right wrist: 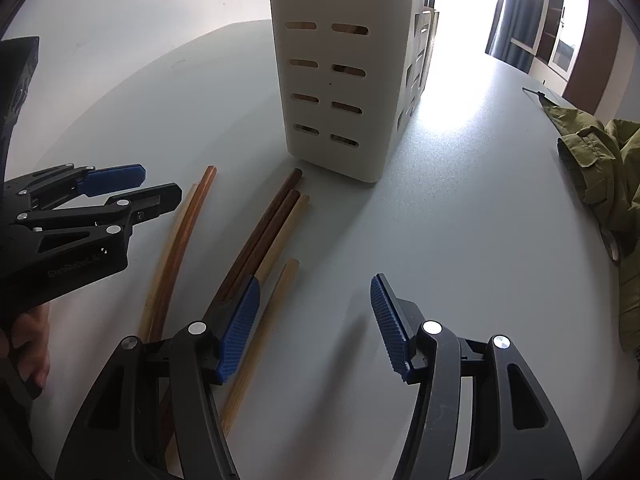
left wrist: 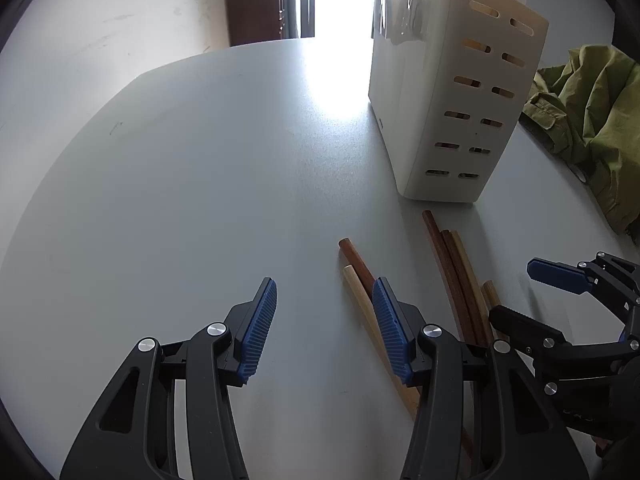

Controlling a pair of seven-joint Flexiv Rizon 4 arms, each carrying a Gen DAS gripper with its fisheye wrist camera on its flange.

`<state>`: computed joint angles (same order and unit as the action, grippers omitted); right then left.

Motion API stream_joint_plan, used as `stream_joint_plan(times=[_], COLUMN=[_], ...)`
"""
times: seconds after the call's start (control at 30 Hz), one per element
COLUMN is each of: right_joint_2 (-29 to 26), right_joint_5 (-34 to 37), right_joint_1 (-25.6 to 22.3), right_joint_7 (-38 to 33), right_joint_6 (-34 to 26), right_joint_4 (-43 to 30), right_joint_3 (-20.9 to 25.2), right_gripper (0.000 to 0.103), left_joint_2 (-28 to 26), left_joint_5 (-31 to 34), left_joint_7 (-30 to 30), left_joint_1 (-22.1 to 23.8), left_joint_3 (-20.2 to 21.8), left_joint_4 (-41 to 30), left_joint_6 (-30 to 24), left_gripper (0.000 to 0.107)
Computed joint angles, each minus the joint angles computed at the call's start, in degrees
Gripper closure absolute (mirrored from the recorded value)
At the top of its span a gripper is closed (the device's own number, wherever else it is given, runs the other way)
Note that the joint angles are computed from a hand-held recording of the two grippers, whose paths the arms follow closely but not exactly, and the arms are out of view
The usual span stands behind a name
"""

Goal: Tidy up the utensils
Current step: 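Move both open tools back down to the remaining chopstick pile, then grasp a light chopstick with left tool while right tool grasps a light one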

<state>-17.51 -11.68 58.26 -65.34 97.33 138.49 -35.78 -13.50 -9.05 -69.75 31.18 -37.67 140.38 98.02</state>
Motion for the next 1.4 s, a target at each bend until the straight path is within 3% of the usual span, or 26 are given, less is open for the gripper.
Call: stream_joint_plan(times=[0.47, 0.67, 0.77, 0.93, 1.03, 1.2, 1.4], right_joint_2=[-0.61, -0.56, 0.04, 0.06, -0.12, -0.07, 0.13], right_joint_5=[-1.00, -0.19, -0.49, -1.12, -0.85, -0.06, 0.32], right_joint_1=[1.36, 2.92, 1.33, 1.03, 0.91, 0.08, -1.13], right_joint_7=[0.98, 0.64, -0.02, 0.37, 0.20, -0.29, 0.08], right_joint_6=[-0.50, -0.43, -0.91, -0.36, -0.08, 0.21, 0.16], right_joint_4=[-0.08, 0.19, -0.05, 0.18, 0.13, 0.06, -0.06], right_joint_3=[-1.79, -3.11, -1.08, -0.86, -0.72, 0.39, 1.60], right_gripper=[0.047, 0.056, 0.069, 0.073, 0.076, 0.086, 0.094], left_joint_2=[-1.22, -1.09, -1.59, -2.04, -2.21, -1.68, -2.02], left_joint_5=[-2.09, -3.71, -3.39, -4.34, -4.43, -5.34, -5.54], left_joint_7=[2.03, 3.45, 3.61, 3.77, 3.74, 4.64, 5.49], left_joint_1=[-9.17, -8.37, -13.04, -12.75, -13.54, -16.65, -18.12], left_joint_3=[8.72, 7.29, 11.83, 11.25, 12.05, 14.82, 16.22], left_joint_4=[-1.86, -1.65, -2.21, -2.51, -2.98, -3.57, -3.67], left_joint_6=[-0.93, -2.42, -1.66, -1.73, -1.90, -3.12, -2.19], left_gripper=[0.055, 0.057, 0.057, 0.057, 0.063, 0.093, 0.100])
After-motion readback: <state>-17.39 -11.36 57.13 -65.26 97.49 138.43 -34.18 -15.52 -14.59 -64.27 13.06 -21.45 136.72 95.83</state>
